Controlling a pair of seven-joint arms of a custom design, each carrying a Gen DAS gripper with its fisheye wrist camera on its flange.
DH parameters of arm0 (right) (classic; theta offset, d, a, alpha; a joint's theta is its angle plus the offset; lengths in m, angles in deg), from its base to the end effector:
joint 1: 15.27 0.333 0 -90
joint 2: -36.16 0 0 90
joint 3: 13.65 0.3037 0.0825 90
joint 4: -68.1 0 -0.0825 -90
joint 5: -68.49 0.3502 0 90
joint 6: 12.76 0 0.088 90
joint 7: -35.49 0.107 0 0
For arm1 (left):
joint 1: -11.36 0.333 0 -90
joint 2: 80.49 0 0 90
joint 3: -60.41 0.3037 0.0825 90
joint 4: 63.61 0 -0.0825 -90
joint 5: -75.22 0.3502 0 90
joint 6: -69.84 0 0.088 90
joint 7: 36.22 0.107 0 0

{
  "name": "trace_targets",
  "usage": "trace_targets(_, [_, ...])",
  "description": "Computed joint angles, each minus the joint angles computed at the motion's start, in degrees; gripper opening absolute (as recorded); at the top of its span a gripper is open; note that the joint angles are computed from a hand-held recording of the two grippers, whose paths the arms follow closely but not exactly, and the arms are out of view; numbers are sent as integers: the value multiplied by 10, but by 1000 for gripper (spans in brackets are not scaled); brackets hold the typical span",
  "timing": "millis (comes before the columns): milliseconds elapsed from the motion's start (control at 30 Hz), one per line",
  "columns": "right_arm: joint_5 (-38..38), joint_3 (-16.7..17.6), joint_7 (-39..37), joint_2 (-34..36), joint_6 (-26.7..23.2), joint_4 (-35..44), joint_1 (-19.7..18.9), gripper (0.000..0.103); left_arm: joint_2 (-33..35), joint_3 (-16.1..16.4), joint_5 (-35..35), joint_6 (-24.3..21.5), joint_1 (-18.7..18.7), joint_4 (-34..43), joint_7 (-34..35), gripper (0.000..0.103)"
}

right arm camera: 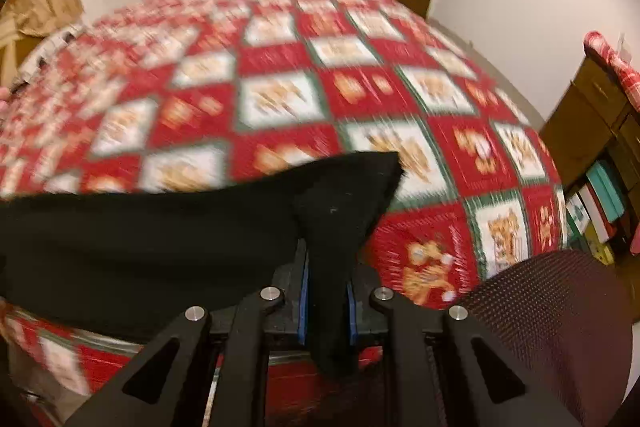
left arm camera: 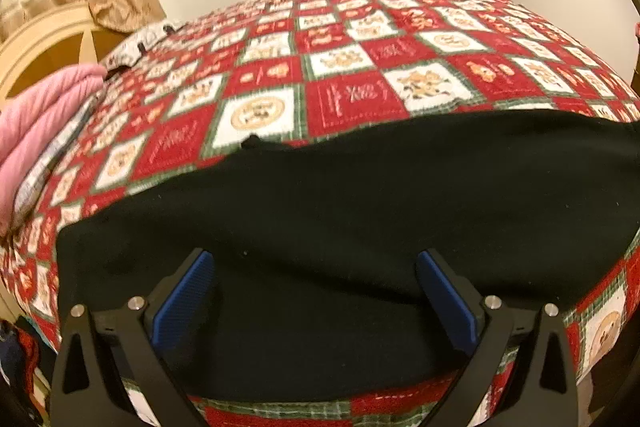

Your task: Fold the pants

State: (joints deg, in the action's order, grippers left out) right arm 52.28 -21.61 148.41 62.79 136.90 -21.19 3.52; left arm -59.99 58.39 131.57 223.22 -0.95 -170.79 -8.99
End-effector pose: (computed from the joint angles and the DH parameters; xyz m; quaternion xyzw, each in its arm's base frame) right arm 0.6757 0.1532 0.4498 -0.6791 0.6628 -0.2507 0.1914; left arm 0.6032 -0.1786 0.3712 -0.6771 0.6444 -0.1636 0.3155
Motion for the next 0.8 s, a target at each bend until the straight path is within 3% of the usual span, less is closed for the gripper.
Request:
trace_targets(200, [90,77,-72,-15,28,22,12,15,-13,1,0,25,9,-16,-5,103])
trace_targets(367, [159,122,-137,71,3,129,54,15,-38,7,7,52,23,-49,-29,103])
trace_targets(533, [159,99,-149,185,-19,246,115,18,-56,10,15,61,39,-75,-45,103])
trace_targets(633, [152,87,-145,209,1,248,138,37,-66,12,29,64,48,-88,-60,103])
trace_targets(700, [173,108,-165,188,86,184,129,65,-69,11,31,69,56,-94,-67,103])
trace_targets(767, [218,154,-205,170,127,141,101,67,-65,8,21,74,63,-95,-63,103])
trace_targets(800, [255,194,-239,159,140,120,75,67,-63,6,12,74,66,-93,-57,103])
